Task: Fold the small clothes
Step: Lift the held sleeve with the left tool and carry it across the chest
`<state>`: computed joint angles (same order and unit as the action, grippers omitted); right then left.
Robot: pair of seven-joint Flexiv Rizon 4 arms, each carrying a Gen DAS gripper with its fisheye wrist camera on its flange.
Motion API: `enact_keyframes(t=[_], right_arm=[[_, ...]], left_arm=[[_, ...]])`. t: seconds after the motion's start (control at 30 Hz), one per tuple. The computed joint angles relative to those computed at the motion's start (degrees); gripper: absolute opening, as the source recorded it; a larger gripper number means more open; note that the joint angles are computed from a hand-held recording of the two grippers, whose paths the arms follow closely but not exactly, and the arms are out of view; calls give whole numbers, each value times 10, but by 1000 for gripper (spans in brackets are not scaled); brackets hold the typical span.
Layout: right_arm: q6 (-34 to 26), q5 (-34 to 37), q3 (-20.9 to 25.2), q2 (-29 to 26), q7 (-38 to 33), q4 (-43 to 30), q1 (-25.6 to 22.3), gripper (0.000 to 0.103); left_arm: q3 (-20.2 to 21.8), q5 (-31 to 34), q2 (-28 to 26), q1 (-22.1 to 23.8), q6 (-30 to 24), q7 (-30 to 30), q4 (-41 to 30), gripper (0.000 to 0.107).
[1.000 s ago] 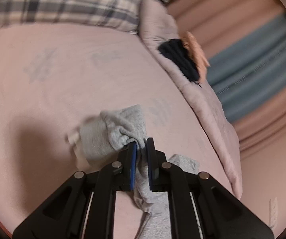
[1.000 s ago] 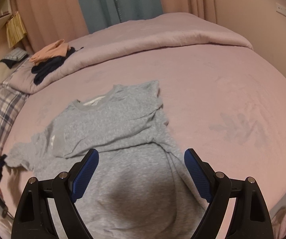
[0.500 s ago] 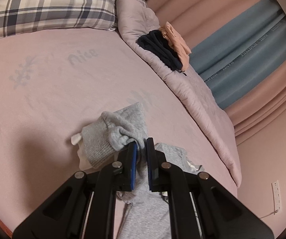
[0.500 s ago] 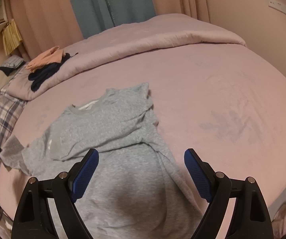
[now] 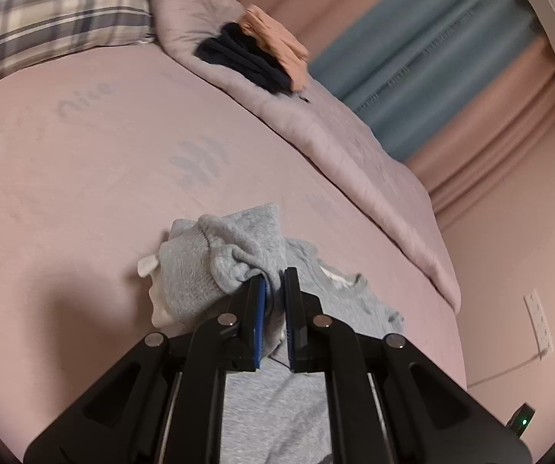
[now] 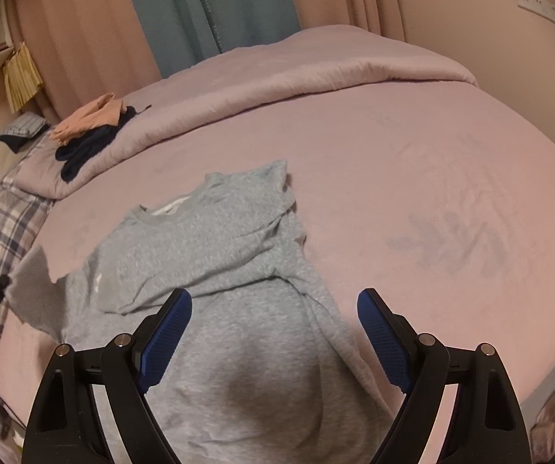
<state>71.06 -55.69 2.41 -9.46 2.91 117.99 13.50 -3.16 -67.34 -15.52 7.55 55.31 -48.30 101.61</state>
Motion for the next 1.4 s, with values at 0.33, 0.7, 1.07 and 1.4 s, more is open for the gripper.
enact_keyframes(t=[0.33, 0.7, 1.07, 1.4], right_arm=[[2, -13, -1, 10, 17, 11, -7, 87], [18, -6, 1, 12, 21, 25, -18, 87], [38, 28, 0, -6, -9, 21, -10, 87], [40, 95, 1, -25, -89, 2, 13, 87]], left_arm=[[-10, 35, -2, -19, -34, 16, 1, 8], [-22, 87, -37, -32, -83, -3, -13, 8], [-23, 149, -76, -29, -134, -70, -25, 8], [-13, 61, -10, 11, -216, 15, 13, 85]])
